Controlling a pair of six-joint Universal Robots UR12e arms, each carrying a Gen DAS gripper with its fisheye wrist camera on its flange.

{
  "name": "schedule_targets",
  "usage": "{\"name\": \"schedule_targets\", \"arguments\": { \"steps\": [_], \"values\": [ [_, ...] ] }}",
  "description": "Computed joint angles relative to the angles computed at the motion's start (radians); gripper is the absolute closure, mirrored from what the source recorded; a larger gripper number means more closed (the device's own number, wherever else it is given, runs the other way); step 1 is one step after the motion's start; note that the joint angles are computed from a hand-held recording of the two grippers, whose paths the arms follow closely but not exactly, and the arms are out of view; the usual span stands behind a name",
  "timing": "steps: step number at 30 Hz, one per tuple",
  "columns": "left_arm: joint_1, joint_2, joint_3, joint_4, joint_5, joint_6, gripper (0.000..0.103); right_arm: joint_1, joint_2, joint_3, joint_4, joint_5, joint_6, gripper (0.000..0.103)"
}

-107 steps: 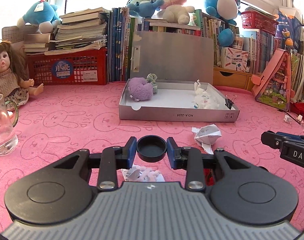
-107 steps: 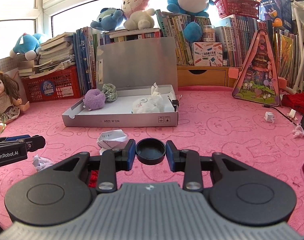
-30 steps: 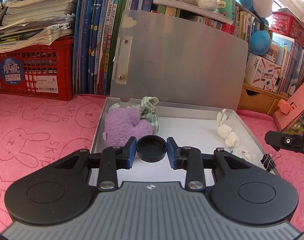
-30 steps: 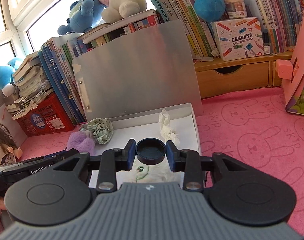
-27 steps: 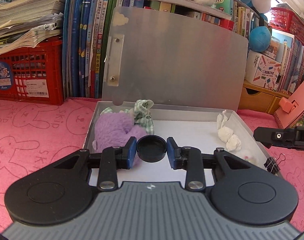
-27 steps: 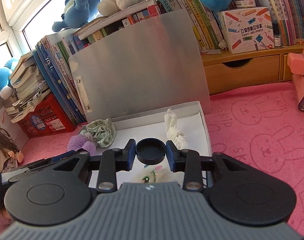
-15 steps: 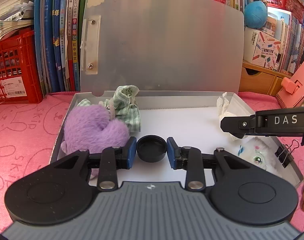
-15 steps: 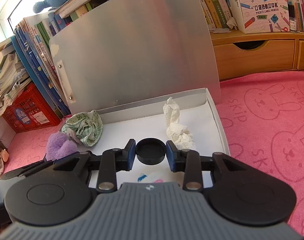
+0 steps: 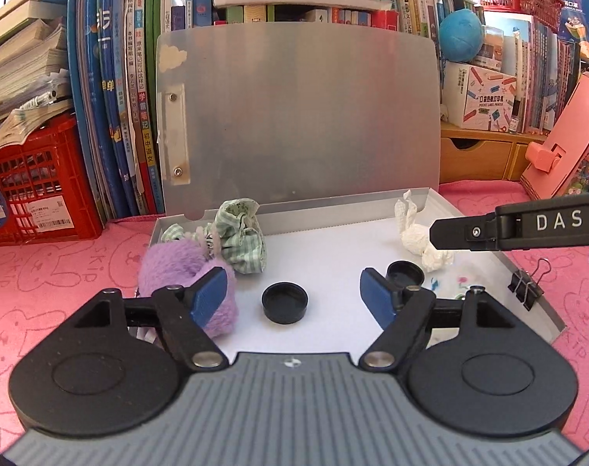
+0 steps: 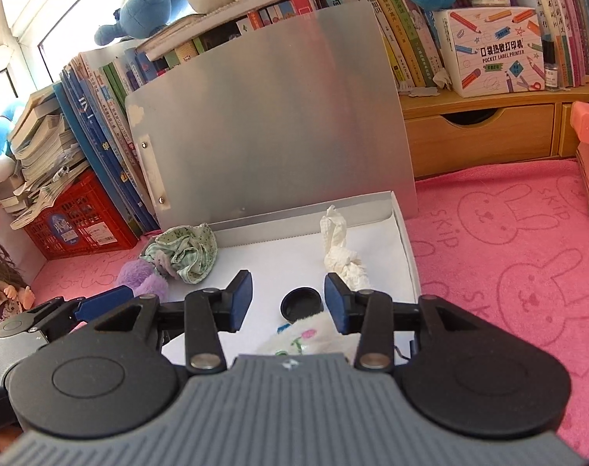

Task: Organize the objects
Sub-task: 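Lower and open the left tool in the box while the right tool releases its lid, then move the left tool to the white paper bundle while the right tool approaches a black lid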

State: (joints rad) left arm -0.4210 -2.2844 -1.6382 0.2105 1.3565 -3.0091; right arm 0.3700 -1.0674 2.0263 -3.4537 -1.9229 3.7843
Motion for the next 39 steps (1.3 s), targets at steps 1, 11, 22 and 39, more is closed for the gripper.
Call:
{"name": "schedule_targets", "arguments": {
  "steps": [1, 11, 22, 39],
  "values": [
    [0.000, 0.012, -0.015, 0.010, -0.004, -0.001, 0.020, 0.009, -0.007, 0.007, -0.006, -0.017, -0.012, 0.043],
    [-0.001, 0.131, -0.191, 0.125, -0.033, 0.036, 0.010, 0.114, -0.064, 0.087, -0.065, -0.151, -0.128, 0.033],
    [0.009, 0.218, -0.379, 0.227, -0.063, 0.002, 0.008, 0.233, -0.067, 0.153, -0.095, -0.291, -0.163, 0.024],
    [0.032, 0.248, -0.530, 0.249, 0.020, -0.014, 0.008, 0.335, -0.047, 0.208, -0.034, -0.393, 0.005, 0.019]
  ]
}}
